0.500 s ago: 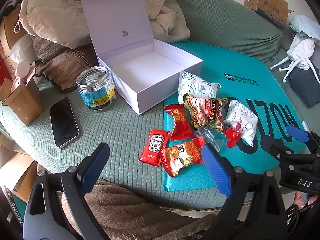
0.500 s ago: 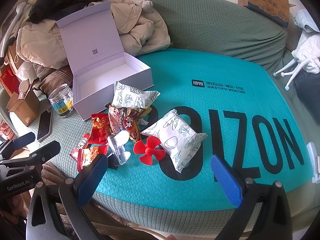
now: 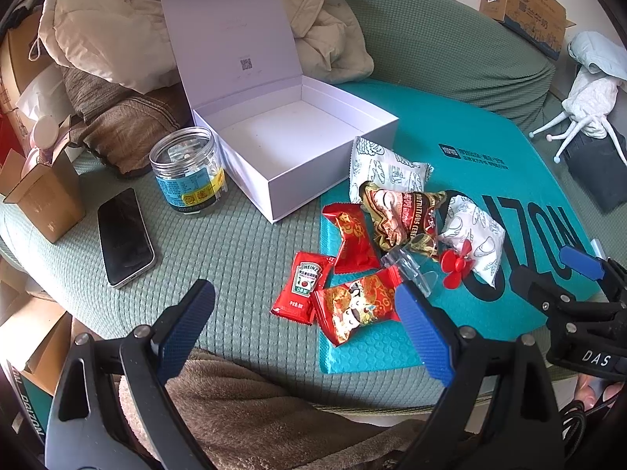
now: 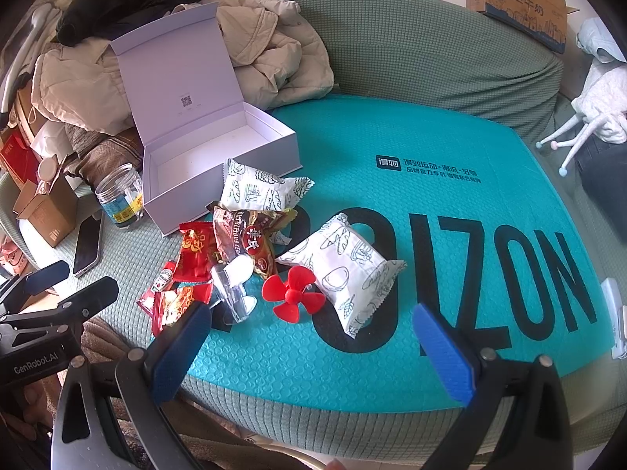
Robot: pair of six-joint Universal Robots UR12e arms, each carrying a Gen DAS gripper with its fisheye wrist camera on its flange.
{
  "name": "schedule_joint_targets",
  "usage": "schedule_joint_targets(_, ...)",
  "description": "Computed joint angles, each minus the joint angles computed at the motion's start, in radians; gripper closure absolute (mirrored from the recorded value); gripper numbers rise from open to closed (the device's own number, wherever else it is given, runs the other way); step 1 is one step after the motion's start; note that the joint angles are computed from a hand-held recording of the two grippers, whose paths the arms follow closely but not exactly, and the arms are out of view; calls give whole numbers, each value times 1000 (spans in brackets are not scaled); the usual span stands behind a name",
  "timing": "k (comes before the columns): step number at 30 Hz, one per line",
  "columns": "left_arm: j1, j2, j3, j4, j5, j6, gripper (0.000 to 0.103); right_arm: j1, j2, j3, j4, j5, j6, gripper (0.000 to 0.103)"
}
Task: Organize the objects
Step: 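Move both tools toward the snacks on the teal mat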
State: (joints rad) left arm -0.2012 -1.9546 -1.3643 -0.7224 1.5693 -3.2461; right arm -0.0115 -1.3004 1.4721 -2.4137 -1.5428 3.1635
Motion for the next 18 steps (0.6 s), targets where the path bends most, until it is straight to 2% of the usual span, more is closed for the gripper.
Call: schedule_joint_targets(18, 0, 0, 1, -9, -8, 2, 10, -1, 0, -1, 2, 3, 0, 0)
